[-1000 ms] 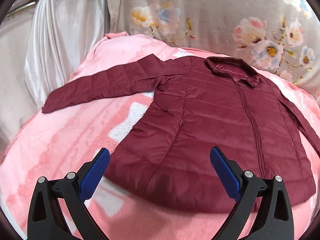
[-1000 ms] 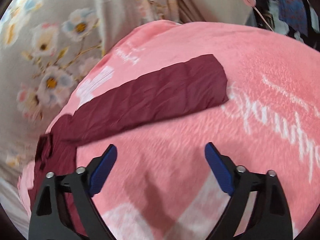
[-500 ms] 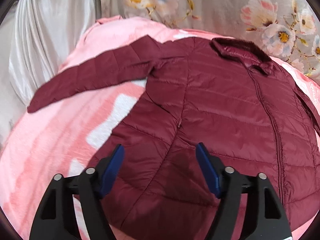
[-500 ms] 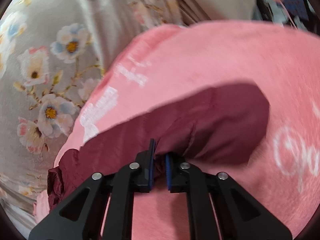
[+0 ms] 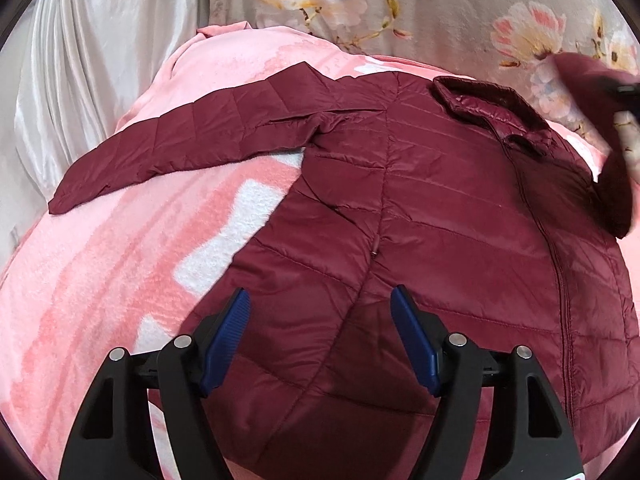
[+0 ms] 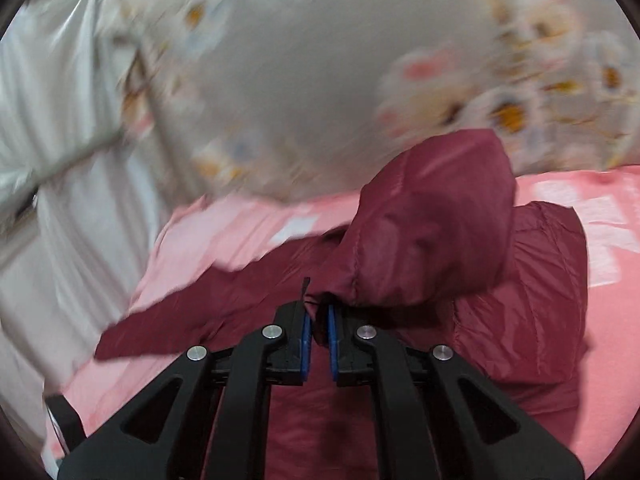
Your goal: Fold large clothes
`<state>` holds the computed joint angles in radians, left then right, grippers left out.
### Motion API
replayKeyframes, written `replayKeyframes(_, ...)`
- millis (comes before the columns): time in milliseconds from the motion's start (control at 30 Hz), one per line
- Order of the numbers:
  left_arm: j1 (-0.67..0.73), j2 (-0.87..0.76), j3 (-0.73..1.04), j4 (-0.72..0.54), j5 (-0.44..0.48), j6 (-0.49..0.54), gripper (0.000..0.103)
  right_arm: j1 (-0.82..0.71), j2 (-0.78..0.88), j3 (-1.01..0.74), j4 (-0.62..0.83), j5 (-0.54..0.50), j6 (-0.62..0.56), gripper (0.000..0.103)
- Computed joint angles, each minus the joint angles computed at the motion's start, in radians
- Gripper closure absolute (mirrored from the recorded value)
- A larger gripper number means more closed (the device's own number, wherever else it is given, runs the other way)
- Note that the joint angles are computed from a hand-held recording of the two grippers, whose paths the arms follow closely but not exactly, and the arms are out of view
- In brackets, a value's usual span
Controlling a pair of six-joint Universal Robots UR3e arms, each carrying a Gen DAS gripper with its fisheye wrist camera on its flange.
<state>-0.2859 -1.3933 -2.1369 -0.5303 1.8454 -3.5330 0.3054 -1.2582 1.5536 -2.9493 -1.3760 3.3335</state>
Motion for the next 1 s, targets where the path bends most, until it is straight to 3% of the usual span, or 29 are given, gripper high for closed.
replayKeyframes(100,0.056,0.033,-0.017,0.001,-0.059,0.041,0.033,0.121,0.176,-0.172,0.112,-0.065,-0.016,0.079)
replayKeyframes(133,0.071,0.038,-0.019,0.002,-0.074,0.051,0.033,0.147,0.207,-0.191,0.124,-0.078,-0.012,0.069)
replayKeyframes(200,0.117,0.057,-0.02,-0.004,-0.132,0.081,0.033,0.15,0.19,-0.15,0.099,-0.058,-0.014,0.065)
replayKeyframes(267,0.16,0.068,-0.013,-0.008,-0.2,0.105,0.033,0.129,0.107,-0.029,0.021,-0.041,-0.007,0.051)
replayKeyframes(367,0.204,0.047,0.032,-0.018,-0.303,0.125,0.033,0.053,-0.03,0.148,-0.067,-0.021,0.007,0.04)
replayKeyframes(467,0.22,-0.051,0.136,-0.042,-0.408,0.125,0.032,-0.077,-0.171,0.321,-0.087,0.012,0.036,0.04)
replayKeyframes(633,0.23,-0.275,0.34,-0.116,-0.594,0.049,0.032,-0.407,-0.357,0.59,-0.09,0.172,0.095,0.04)
replayKeyframes(767,0.211,-0.414,0.457,-0.113,-0.661,-0.063,0.032,-0.58,-0.36,0.649,-0.072,0.278,0.091,0.039)
replayKeyframes(900,0.227,-0.47,0.498,-0.103,-0.696,-0.15,0.035,-0.69,-0.253,0.646,-0.116,0.413,0.184,0.039)
replayKeyframes(933,0.229,-0.477,0.512,-0.11,-0.694,-0.154,0.038,-0.699,-0.222,0.635,-0.132,0.419,0.209,0.04)
replayKeyframes(967,0.23,-0.484,0.532,-0.126,-0.685,-0.152,0.052,-0.701,-0.192,0.617,-0.143,0.414,0.238,0.042)
replayKeyframes(1000,0.227,-0.49,0.555,-0.142,-0.673,-0.14,0.074,-0.707,-0.167,0.606,-0.158,0.418,0.26,0.043)
